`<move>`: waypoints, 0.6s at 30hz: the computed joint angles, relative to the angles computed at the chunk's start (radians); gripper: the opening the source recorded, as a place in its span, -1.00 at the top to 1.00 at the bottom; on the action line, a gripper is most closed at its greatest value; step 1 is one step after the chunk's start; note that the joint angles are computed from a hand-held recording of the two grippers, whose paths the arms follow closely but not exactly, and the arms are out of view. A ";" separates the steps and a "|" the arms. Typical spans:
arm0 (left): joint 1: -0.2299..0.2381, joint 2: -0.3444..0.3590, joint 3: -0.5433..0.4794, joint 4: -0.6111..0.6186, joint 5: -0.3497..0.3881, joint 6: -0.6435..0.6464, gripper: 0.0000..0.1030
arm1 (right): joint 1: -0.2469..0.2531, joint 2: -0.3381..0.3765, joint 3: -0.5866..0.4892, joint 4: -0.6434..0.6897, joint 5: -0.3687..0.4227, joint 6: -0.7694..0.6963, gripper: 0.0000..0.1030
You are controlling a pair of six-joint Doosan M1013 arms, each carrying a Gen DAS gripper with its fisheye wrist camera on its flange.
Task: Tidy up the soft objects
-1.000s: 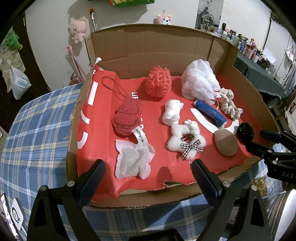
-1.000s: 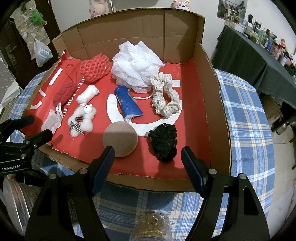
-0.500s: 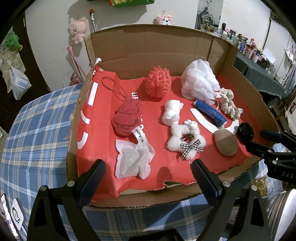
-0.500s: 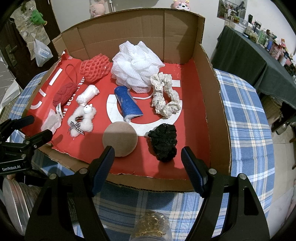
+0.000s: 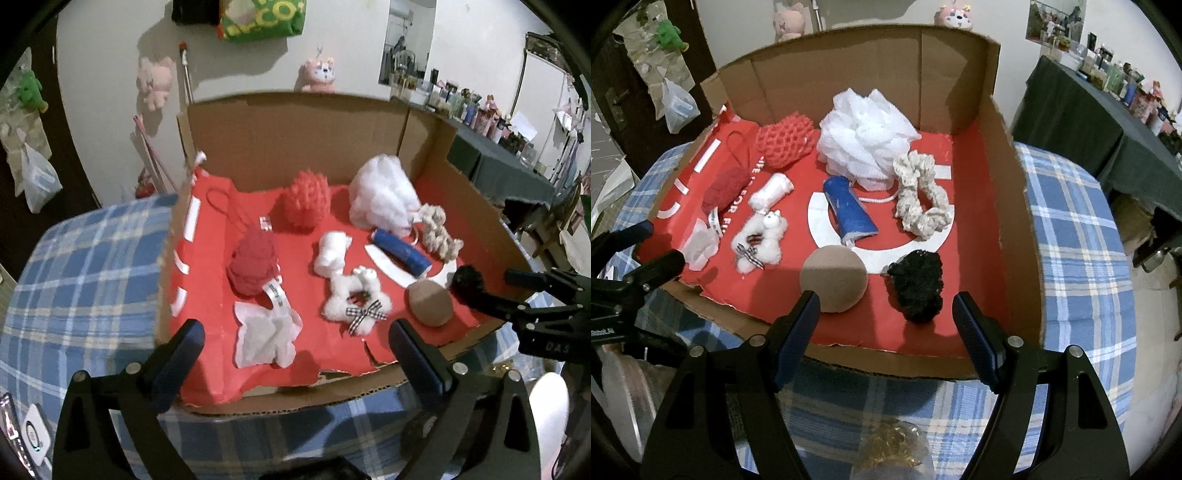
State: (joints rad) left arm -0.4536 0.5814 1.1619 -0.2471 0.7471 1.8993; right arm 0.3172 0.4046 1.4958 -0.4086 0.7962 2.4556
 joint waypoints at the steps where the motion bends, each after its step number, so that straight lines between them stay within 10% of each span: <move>1: 0.002 -0.009 0.008 -0.010 -0.013 0.007 -0.98 | 0.002 -0.006 0.002 -0.009 -0.004 0.008 -0.43; 18: 0.013 -0.269 0.356 -0.331 -0.347 0.299 -1.00 | 0.183 -0.185 0.157 -0.549 -0.007 0.437 -0.72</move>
State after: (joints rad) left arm -0.4410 0.3125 1.5177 -0.5784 0.4001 2.1985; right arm 0.5002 0.2197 1.6530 -0.9578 0.7890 2.8929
